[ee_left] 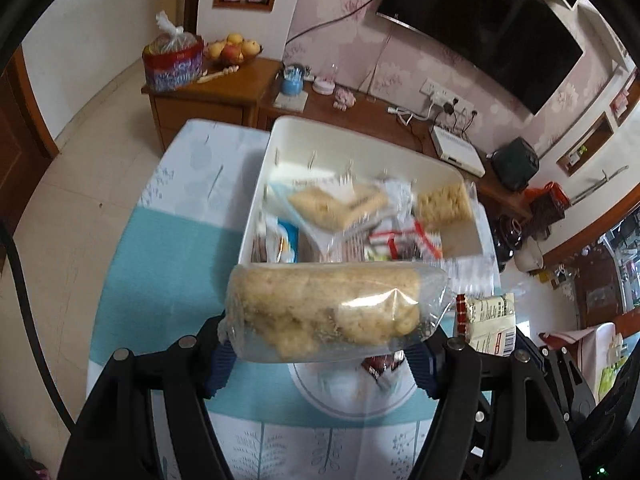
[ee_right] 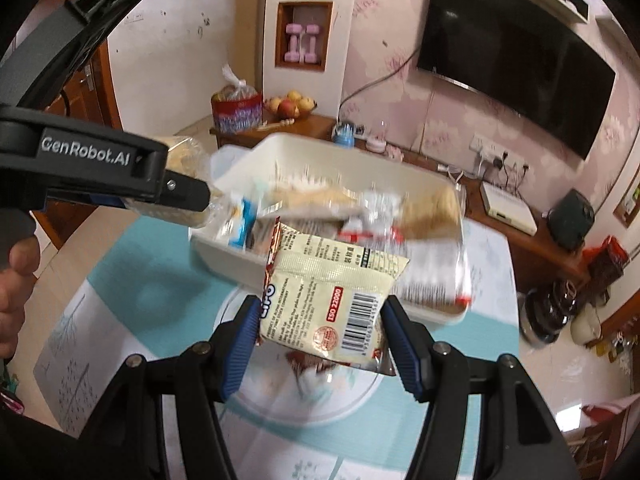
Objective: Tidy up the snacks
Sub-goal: 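Carry both packets over the tray and open both tools to drop them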
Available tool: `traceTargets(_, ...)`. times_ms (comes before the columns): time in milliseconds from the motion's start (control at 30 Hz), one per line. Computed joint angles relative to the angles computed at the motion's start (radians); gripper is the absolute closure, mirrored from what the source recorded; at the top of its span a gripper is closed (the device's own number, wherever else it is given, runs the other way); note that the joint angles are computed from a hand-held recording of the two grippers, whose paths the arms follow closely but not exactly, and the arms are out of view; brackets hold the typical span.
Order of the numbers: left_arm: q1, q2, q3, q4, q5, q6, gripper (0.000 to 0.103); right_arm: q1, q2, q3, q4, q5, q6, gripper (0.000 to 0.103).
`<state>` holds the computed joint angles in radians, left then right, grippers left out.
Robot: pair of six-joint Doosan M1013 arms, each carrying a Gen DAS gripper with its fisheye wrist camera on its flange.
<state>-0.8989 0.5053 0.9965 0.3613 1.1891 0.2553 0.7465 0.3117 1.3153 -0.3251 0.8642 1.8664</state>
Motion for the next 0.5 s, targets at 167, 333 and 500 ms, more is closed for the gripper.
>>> traceTargets(167,0.02,0.022,-0.036,0.019,0.002,0.035,0.033,-0.009,0.035,-0.049,-0.018,-0.017,0.007,0.041)
traceTargets(333,0.041,0.045,-0.07,0.006,0.0,0.063,0.033,-0.019,0.071,-0.096,-0.009,-0.023,-0.022,0.041)
traceTargets(500,0.049,0.059,-0.079,-0.008,-0.018,0.101,0.033,-0.025,0.101,-0.13,-0.005,-0.009,-0.018,0.039)
